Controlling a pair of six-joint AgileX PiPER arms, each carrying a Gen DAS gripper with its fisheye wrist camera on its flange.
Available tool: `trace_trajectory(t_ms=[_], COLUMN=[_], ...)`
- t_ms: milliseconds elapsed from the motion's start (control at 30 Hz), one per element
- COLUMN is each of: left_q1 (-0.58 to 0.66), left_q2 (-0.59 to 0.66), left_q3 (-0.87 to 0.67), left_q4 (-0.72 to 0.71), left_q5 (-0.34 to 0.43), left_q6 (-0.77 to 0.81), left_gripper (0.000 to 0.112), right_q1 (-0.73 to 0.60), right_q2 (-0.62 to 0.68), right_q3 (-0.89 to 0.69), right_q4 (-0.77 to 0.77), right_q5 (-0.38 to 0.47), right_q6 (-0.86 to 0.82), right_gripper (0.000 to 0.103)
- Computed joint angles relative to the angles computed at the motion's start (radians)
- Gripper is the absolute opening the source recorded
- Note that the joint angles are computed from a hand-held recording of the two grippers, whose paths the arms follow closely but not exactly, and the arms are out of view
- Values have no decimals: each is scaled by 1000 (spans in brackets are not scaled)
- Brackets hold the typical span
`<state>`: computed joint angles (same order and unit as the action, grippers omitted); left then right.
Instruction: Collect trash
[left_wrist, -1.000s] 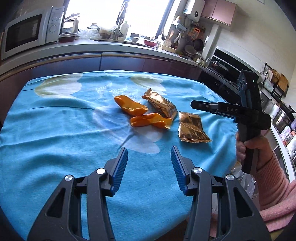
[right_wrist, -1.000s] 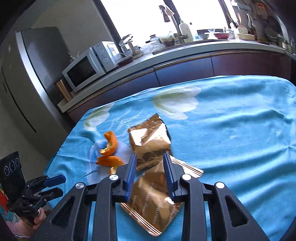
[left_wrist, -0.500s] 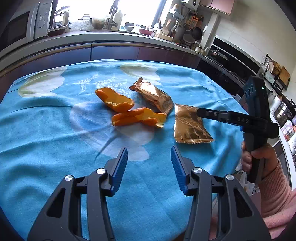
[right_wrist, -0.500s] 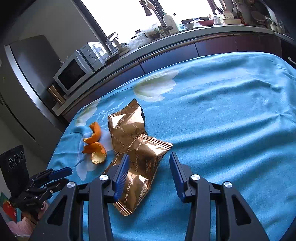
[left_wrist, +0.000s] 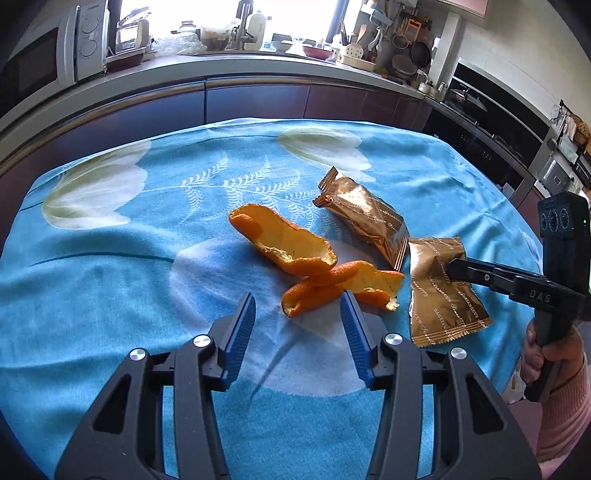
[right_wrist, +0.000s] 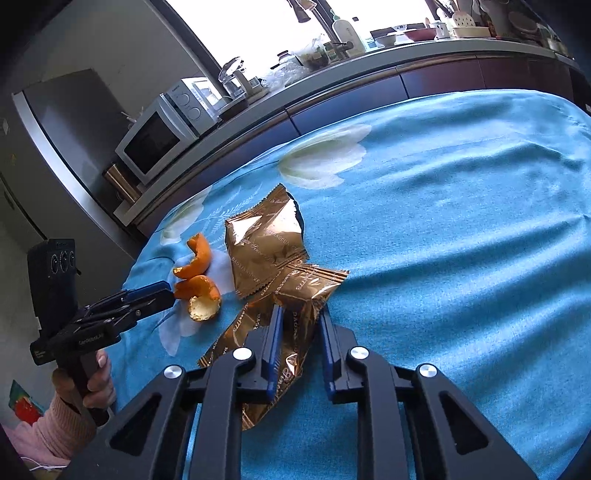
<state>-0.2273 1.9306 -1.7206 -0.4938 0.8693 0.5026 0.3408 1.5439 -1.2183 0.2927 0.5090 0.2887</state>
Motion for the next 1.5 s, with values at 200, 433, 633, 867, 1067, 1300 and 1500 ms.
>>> trace_trajectory(t_ms=[200, 433, 633, 867, 1067, 1300, 1500], left_q1=[-31, -35, -34, -12, 29, 103, 185], left_q2=[72, 72, 14, -71, -148, -239, -305], left_q3=[-108, -96, -4, 121, 215, 310, 378], left_q4=[59, 45, 28, -31, -84, -134, -170], left_q5=[53, 58, 15, -28, -45, -49, -37], left_q6=[-13, 29, 52, 101, 145, 188, 221], left_gripper=[47, 33, 16, 14, 14, 14, 14], right_q1=[-4, -2, 3, 21, 42, 74, 106], right_q2=[-12, -17, -24, -29, -24, 0, 45], right_q3=[17, 20, 18, 0, -27, -73, -134], right_q4=[46, 55, 59, 45, 38, 48, 81], right_q5=[-12, -20, -20, -19, -18, -9, 4], right_q6=[-51, -63, -74, -65, -68, -88, -127], right_gripper=[10, 8, 6, 5, 5, 5, 5])
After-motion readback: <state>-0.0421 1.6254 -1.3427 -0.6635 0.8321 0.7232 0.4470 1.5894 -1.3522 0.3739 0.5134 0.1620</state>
